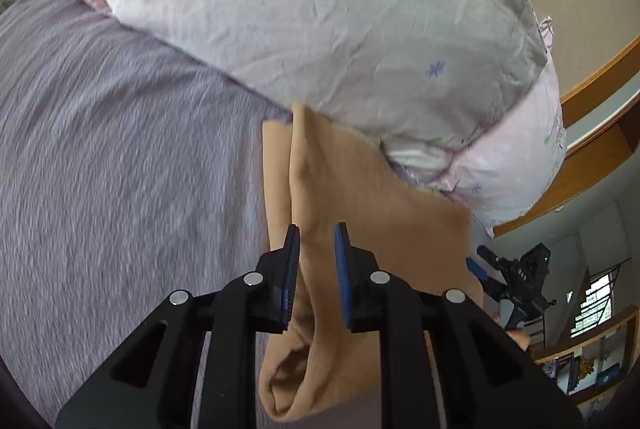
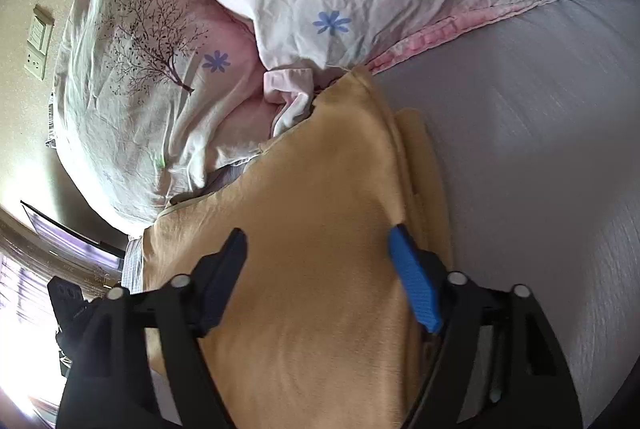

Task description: Fold small clothes

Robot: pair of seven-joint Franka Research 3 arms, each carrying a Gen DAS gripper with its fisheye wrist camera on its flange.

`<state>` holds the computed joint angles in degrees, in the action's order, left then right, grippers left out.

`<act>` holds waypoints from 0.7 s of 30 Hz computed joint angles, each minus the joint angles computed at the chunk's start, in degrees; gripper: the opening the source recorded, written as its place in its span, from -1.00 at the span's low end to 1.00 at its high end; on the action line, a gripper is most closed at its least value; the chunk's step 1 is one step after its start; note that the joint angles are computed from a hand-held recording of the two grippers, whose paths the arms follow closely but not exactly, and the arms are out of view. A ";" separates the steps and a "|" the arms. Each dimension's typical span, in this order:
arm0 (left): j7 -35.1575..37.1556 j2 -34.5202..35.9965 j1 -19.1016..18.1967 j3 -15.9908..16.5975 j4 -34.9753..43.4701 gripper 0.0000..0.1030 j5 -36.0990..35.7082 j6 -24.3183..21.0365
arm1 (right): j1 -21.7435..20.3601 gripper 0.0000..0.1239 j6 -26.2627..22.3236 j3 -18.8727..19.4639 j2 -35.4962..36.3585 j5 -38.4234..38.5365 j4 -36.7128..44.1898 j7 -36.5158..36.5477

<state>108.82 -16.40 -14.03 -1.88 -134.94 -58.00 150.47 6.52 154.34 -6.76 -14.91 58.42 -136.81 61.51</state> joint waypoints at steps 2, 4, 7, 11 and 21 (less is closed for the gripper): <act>-1.30 -1.29 0.02 -0.11 -1.83 -0.68 1.03 -2.17 | 1.68 0.29 4.44 -0.67 -2.82 6.61 -2.46 -5.16; -1.65 -1.23 -0.35 -0.31 -2.56 -0.58 1.33 -2.84 | 5.13 0.40 7.97 -2.96 -5.33 19.34 -3.81 -17.26; -0.41 -0.96 -1.51 -0.23 -2.57 -0.19 -1.42 -2.14 | 5.02 0.40 8.08 -2.97 -7.90 29.10 -4.88 -27.72; 3.14 -0.83 -2.49 0.01 -2.55 0.10 -8.01 -2.01 | 2.65 0.41 6.70 -1.39 -7.48 30.59 -4.38 -29.36; -8.85 -1.31 -1.08 -2.20 -4.09 0.16 0.38 4.37 | 0.02 0.42 2.53 -0.99 -8.85 34.58 -5.92 -32.96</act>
